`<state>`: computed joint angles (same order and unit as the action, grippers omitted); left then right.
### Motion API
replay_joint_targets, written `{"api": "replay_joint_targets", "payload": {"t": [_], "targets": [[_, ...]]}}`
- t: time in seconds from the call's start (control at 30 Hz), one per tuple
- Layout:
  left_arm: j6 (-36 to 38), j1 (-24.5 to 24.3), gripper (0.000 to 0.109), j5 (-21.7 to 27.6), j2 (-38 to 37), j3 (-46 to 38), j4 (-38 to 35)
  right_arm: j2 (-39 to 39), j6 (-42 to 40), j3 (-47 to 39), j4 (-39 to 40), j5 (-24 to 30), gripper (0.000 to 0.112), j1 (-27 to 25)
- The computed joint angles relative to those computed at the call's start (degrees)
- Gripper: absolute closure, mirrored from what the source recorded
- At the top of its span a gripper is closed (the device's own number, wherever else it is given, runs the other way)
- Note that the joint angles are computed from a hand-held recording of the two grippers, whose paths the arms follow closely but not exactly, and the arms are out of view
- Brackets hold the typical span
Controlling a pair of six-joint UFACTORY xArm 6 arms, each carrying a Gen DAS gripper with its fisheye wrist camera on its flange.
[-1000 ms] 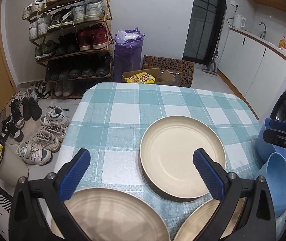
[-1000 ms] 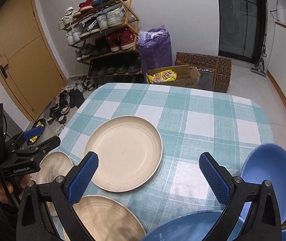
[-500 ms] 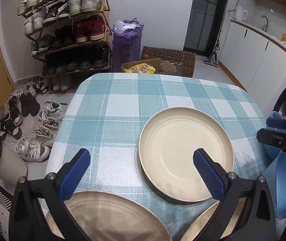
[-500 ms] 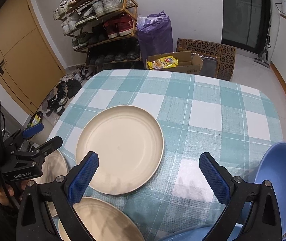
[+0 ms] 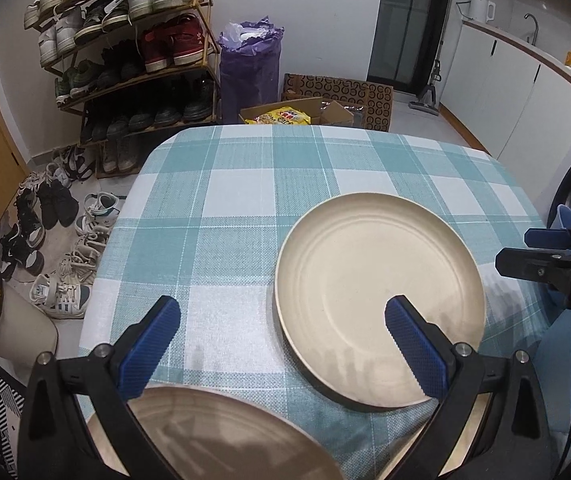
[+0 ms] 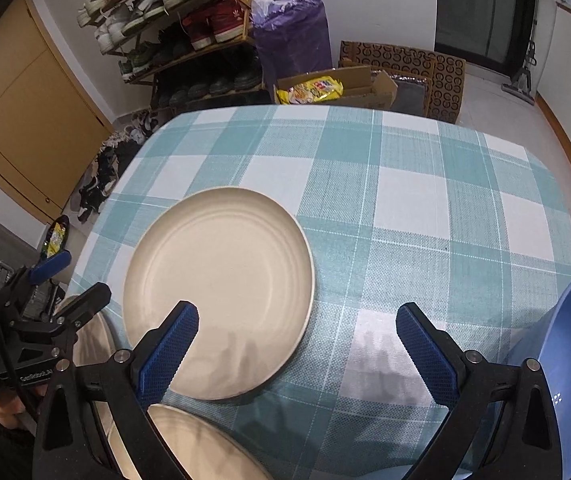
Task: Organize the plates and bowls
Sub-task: 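Move the left tool toward one cream plate while the right tool approaches another, then close the left tool on a cream plate rim while the right tool grips another plate rim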
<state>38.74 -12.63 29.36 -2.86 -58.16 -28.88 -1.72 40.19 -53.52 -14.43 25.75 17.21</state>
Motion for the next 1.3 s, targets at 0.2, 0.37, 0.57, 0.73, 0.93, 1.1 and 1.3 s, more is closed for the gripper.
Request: {"api": "replay_joint_targets", "payload": {"t": [0.2, 0.37, 0.57, 0.73, 0.93, 1.1, 1.3], "targets": [[-1.62, 0.09, 0.009, 0.34, 1.68, -0.9, 1.52, 2.64, -2.96, -1.78, 3.27, 1.08, 0.013, -0.05], [-2.19, 0.12, 0.021, 1.47, 2.8, -1.46, 2.57, 4.9, -4.82, -3.5, 5.61, 2.21, 0.027, -0.11], [-1.74, 0.32, 0.041, 4.53, 3.83, -2.48, 2.98, 7.26, -8.29, -5.15, 10.4, 3.3, 0.031, -0.26], [-2.18, 0.3, 0.057, 6.28, 4.37, -3.01, 3.91, 8.47, -10.31, -6.47, 12.24, 4.81, 0.036, -0.15], [-2.28, 0.07, 0.063, 6.64, 4.49, -3.06, 4.73, 8.78, -12.36, -6.91, 13.66, 5.35, 0.045, -0.12], [-1.96, 0.14, 0.073, 7.25, 4.67, -3.32, 4.75, 9.53, -13.61, -7.64, 14.72, 6.25, 0.058, -0.2], [-1.25, 0.17, 0.086, 7.69, 4.61, -3.23, 4.46, 9.26, -13.38, -7.45, 13.84, 6.1, 0.075, -0.05]]}}
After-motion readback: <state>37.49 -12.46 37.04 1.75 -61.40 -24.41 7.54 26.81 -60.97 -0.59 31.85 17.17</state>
